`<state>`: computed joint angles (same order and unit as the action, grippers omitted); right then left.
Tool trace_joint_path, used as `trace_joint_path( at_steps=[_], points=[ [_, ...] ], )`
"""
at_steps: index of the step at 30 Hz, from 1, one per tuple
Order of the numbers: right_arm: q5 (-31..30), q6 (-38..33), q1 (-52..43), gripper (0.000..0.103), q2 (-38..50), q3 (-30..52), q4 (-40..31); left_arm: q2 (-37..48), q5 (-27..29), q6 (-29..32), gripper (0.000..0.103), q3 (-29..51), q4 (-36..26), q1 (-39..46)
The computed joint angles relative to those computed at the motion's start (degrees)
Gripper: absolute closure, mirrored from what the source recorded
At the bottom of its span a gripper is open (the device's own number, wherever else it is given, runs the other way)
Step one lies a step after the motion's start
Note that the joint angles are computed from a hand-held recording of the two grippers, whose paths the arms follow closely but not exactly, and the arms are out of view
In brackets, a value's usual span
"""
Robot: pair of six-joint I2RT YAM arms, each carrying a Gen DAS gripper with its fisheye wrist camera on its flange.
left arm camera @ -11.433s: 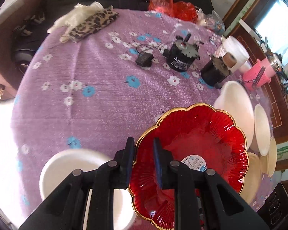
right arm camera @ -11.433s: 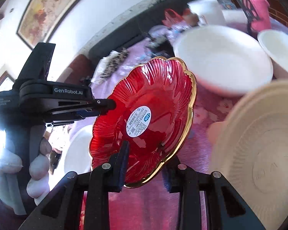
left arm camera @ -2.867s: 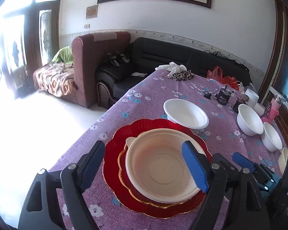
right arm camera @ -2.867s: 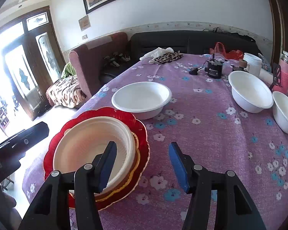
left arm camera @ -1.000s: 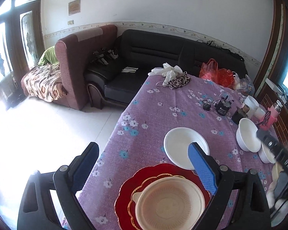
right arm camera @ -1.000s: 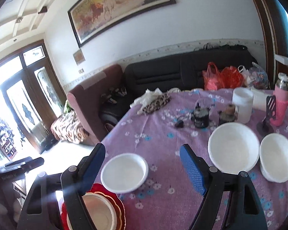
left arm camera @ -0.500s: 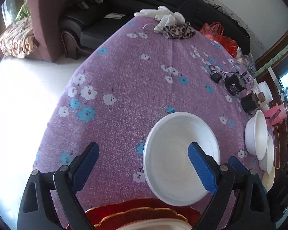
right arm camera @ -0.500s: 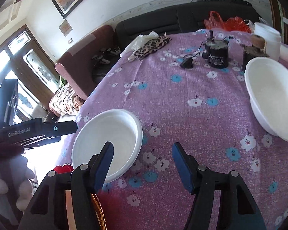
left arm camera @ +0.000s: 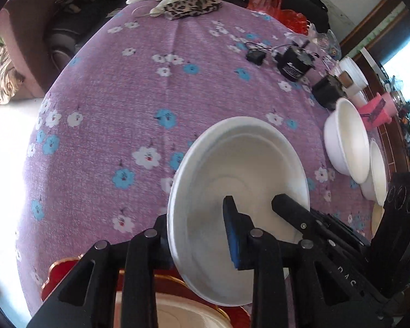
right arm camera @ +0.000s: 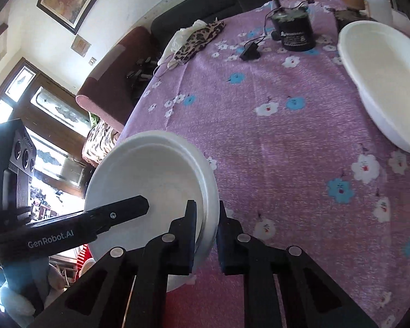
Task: Organize plates and bowls
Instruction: 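Reach the right tool to the white bowl and grasp its rim, then carry the white bowl onto the stacked red plates and open the right tool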
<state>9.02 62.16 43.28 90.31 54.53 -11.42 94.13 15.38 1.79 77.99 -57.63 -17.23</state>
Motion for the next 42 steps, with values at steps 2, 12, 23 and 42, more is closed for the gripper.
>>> trace_joint_path(
  at_steps=[2,12,23,42],
  points=[
    [3.2,0.5,1.6,0.088,-5.3,-2.1,-3.1,-4.1,-1.2,-1.5,0.075,-2.2,0.0,-3.1],
    [31.3,16.2,24.3,0.089,-25.2,-8.7,-28.6,-21.3,-9.5,-17.8,0.067,-18.1,7.5,-26.7],
    [34.1,43.6,38.5,0.084,-34.1,-22.3,-40.0,-15.6,-18.0,-33.1,0.063,-23.8,14.5,-45.1],
    [37.2,52.0,44.1,0.078,-20.3,-13.9,-50.5,-31.5,-13.4,-35.8,0.052,-38.9,24.6,-39.5]
  ],
)
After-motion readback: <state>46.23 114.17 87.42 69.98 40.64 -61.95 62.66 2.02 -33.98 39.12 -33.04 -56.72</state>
